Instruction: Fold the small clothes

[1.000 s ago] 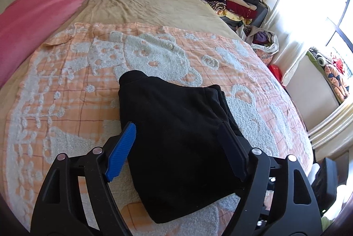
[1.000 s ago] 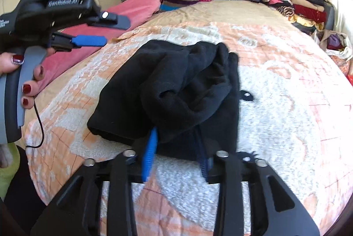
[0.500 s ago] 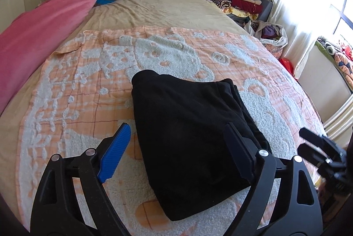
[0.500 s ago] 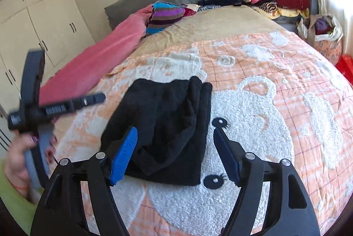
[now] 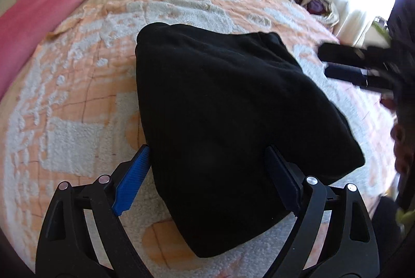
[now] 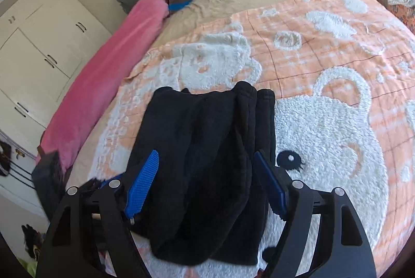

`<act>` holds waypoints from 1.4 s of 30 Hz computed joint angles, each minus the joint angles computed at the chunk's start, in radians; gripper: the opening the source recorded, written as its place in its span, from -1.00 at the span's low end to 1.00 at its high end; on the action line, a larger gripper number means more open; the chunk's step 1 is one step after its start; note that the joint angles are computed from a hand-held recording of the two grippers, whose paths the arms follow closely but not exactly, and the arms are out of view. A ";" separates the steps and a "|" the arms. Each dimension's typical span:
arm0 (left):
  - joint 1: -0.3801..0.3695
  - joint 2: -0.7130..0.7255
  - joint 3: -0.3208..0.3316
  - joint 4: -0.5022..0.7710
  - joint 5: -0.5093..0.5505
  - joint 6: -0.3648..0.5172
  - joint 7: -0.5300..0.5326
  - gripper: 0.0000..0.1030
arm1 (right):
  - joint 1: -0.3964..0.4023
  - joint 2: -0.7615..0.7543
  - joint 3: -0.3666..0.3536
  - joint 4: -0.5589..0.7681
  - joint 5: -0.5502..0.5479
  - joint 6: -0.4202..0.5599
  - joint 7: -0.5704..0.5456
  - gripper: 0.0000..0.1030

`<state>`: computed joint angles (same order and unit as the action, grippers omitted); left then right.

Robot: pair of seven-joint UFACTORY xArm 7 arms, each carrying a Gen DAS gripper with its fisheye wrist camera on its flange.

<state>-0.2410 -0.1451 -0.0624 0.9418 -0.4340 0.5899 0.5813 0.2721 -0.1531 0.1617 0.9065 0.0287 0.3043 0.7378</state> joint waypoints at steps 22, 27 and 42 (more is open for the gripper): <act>0.002 0.005 0.005 0.020 -0.051 0.053 0.045 0.62 | -0.022 0.120 -0.010 0.104 -0.244 0.136 0.020 -0.68; 0.005 0.011 0.002 0.019 -0.054 0.053 0.051 0.62 | -0.013 0.136 -0.011 0.114 -0.348 0.156 0.087 -0.63; 0.009 0.006 -0.001 0.026 -0.040 0.063 0.027 0.64 | -0.058 -0.058 0.039 -0.025 -0.407 0.060 0.224 0.70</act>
<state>-0.2317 -0.1388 -0.0632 0.9677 -0.4743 0.6526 0.6084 0.2140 -0.2112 0.2005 0.8810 -0.3780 0.3638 0.9613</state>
